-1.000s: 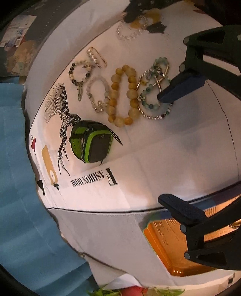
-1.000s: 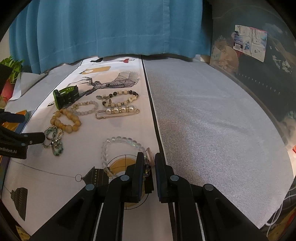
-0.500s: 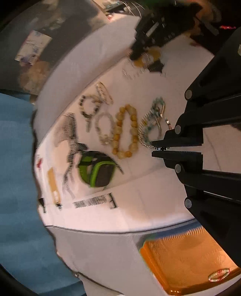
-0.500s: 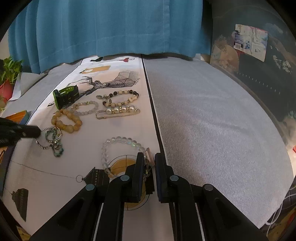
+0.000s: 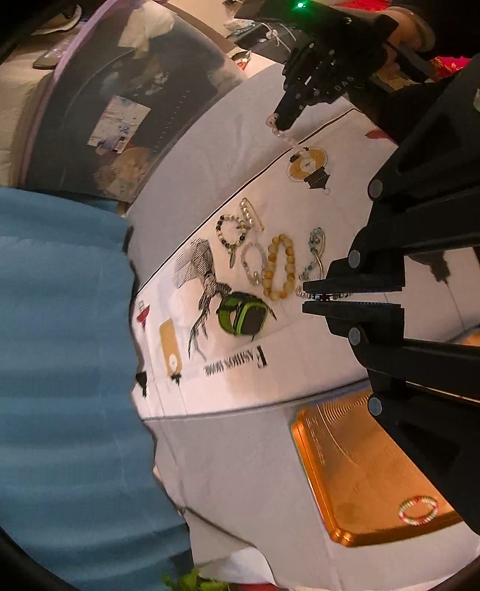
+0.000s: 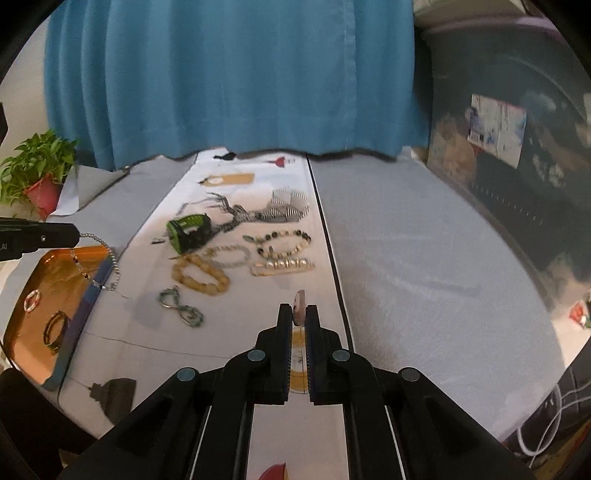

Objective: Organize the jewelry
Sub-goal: 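Carry both bracelets over the tray and release them beside the bangle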

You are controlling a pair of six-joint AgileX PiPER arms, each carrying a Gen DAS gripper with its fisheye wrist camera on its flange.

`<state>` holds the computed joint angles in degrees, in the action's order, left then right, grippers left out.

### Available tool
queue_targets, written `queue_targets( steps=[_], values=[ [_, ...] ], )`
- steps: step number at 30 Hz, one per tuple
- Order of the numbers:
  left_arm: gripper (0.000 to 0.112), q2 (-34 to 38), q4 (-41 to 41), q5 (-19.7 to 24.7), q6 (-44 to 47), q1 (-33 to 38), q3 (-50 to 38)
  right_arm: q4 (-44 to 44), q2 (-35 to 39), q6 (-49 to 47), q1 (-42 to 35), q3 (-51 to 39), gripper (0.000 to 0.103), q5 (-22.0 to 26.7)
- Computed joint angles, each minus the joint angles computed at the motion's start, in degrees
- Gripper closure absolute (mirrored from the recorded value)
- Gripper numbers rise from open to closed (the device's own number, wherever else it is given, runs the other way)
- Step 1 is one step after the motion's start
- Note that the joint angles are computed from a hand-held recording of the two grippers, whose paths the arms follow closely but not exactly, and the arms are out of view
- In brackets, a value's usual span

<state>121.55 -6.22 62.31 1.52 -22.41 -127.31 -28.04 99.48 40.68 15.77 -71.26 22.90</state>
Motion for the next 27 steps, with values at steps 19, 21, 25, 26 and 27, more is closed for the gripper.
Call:
queue_targets(
  steps=[19, 21, 25, 26, 27],
  values=[
    [0.111, -27.32, -5.33, -11.57, 5.5, 9.63, 33.57, -7.38, -12.1, 6.58, 12.49, 0.42, 0.096, 11.68],
    [0.111, -29.92, -6.16, -11.97, 6.77, 11.88, 36.36, -8.24, -11.98, 7.42, 15.48, -0.65, 0.096, 12.95],
    [0.111, -34.8, -8.48, -12.84, 10.19, 16.95, 41.9, -8.42, -9.49, 7.65, 21.98, -4.8, 0.096, 14.94],
    [0.111, -35.81, -9.23, -12.98, 11.24, 18.38, 43.17, -8.1, -8.56, 7.4, 23.35, -6.01, 0.096, 15.28],
    [0.111, -36.34, -9.85, -13.0, 12.07, 19.47, 43.86, -7.79, -7.63, 7.02, 24.69, -7.29, 0.096, 15.67]
  ],
)
